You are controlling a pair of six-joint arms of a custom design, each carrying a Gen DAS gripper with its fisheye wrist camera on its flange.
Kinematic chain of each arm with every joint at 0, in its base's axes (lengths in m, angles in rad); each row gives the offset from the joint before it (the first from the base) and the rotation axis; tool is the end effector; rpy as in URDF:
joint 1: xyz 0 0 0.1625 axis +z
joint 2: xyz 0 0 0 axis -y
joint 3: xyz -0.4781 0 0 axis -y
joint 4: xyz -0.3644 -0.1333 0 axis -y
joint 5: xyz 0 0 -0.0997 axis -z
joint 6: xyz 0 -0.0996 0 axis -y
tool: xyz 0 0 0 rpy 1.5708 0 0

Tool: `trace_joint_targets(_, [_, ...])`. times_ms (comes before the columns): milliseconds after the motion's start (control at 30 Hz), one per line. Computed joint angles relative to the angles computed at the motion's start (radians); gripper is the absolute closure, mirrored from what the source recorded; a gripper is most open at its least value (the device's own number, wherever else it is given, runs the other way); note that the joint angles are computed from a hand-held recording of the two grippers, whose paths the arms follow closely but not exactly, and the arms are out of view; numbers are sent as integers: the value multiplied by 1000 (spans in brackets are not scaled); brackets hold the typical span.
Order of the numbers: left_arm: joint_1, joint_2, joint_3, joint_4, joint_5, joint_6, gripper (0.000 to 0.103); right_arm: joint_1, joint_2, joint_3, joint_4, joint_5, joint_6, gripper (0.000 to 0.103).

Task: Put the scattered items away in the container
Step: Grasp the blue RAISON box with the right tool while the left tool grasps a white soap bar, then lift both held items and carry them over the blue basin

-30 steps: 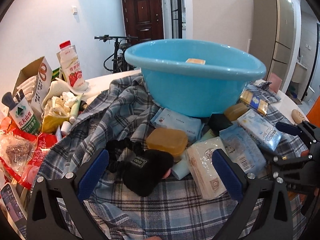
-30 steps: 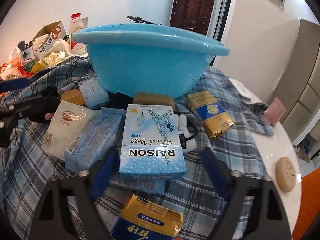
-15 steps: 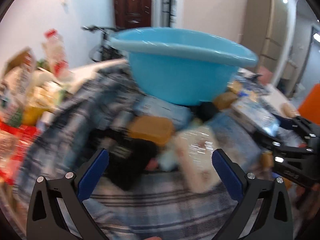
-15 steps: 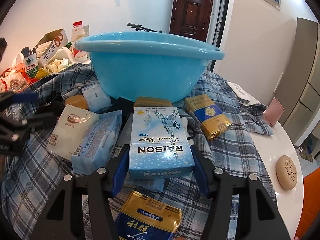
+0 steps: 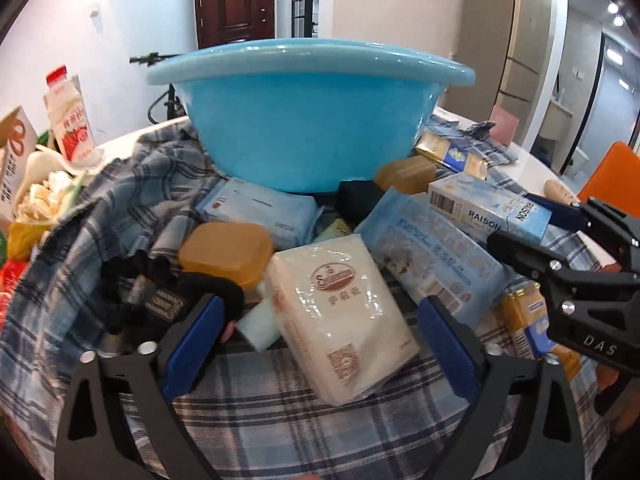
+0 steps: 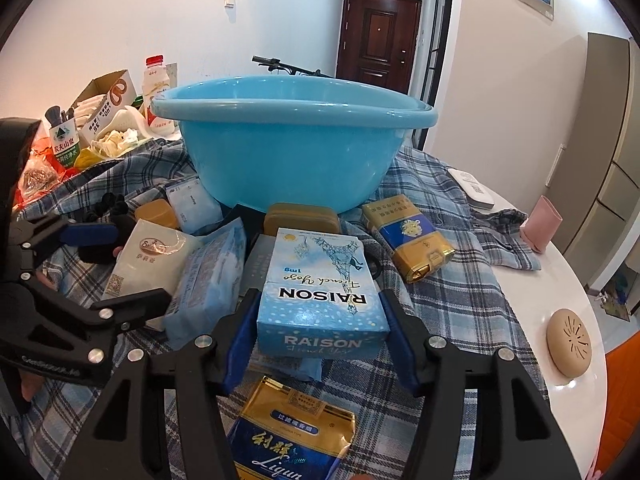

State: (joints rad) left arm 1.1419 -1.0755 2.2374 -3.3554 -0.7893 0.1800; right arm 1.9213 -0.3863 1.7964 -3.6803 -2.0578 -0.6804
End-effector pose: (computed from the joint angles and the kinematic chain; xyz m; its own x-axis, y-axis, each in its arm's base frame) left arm -0.0206 -0.5342 0.2495 -0.7427 0.0551 -0.6673 0.4785 0.7408 -0.4714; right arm 0.2992 -0.5658 -0.0202 -0.5603 -0.4681 0.6834 -0.7915 0.5458 -0.2751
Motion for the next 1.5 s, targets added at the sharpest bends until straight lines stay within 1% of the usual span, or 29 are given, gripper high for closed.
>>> trace_joint_targets(33, [0, 3, -1, -3, -1, 1, 14, 0, 0, 0, 1, 1, 1, 42])
trace_joint_targets(100, [0, 5, -1, 7, -14, 1, 31, 0, -1, 2, 0, 2, -1, 42])
trace_joint_targets(133, [1, 5, -3, 23, -19, -6, 32, 0, -2, 3, -2, 3, -1, 42])
trace_joint_targets(167, [0, 7, -4, 27, -17, -9, 35, 0, -2, 4, -3, 5, 0, 42])
trace_joint_targets(200, [-1, 8, -3, 22, -18, -9, 43, 0, -3, 6, -5, 6, 1, 42])
trace_joint_targets(267, [-2, 9, -1, 6, -13, -8, 53, -1, -3, 6, -6, 5, 1, 42])
trace_joint_targets(433, [7, -4, 4, -7, -42, -8, 60, -1, -5, 7, -11, 9, 3, 42])
trace_joint_targets(500, [1, -5, 11, -29, -41, 7, 66, -2, -6, 8, -20, 8, 1, 42])
trace_joint_targets(600, [-15, 2, 28, -89, -17, 39, 70, -4, -11, 13, -24, 20, 6, 42])
trace_joint_targets(700, [-22, 4, 40, -150, -13, 60, 74, -4, -11, 15, -32, 26, 4, 42])
trace_joint_targets(733, [-22, 2, 44, -165, -14, 63, 75, -5, -12, 16, -31, 29, 4, 46])
trace_joint_targets(767, [-22, -2, 45, -173, -16, 66, 77, -6, -12, 17, -29, 31, 5, 54])
trace_joint_targets(900, [-22, -6, 47, -203, -17, 76, 81, -7, -11, 14, -23, 25, 11, 66])
trace_joint_targets(933, [-22, -8, 49, -208, -20, 77, 82, -9, -13, 14, -23, 26, 16, 68])
trace_joint_targets(1100, [-30, -10, 66, -255, -31, 93, 83, -16, -22, 12, -42, 20, 43, 67])
trace_joint_targets(1133, [-30, -10, 67, -259, -33, 94, 83, -20, -26, 13, -46, 23, 53, 65])
trace_joint_targets(1167, [-31, -9, 67, -265, -32, 93, 83, -27, -33, 14, -40, 26, 70, 54])
trace_joint_targets(1200, [-30, -8, 67, -267, -33, 93, 83, -33, -40, 11, -24, 26, 93, 47])
trace_joint_targets(1233, [-29, -10, 67, -266, -35, 91, 83, -38, -44, 8, -10, 26, 111, 38])
trace_joint_targets(1300, [-29, -13, 67, -262, -38, 86, 83, -46, -48, -1, 34, 28, 138, 37])
trace_joint_targets(1400, [-31, -14, 71, -268, -40, 90, 83, -50, -40, -24, 113, 22, 152, 37])
trace_joint_targets(1500, [-31, -15, 73, -268, -43, 88, 83, -44, -13, -55, 126, -30, 139, 36])
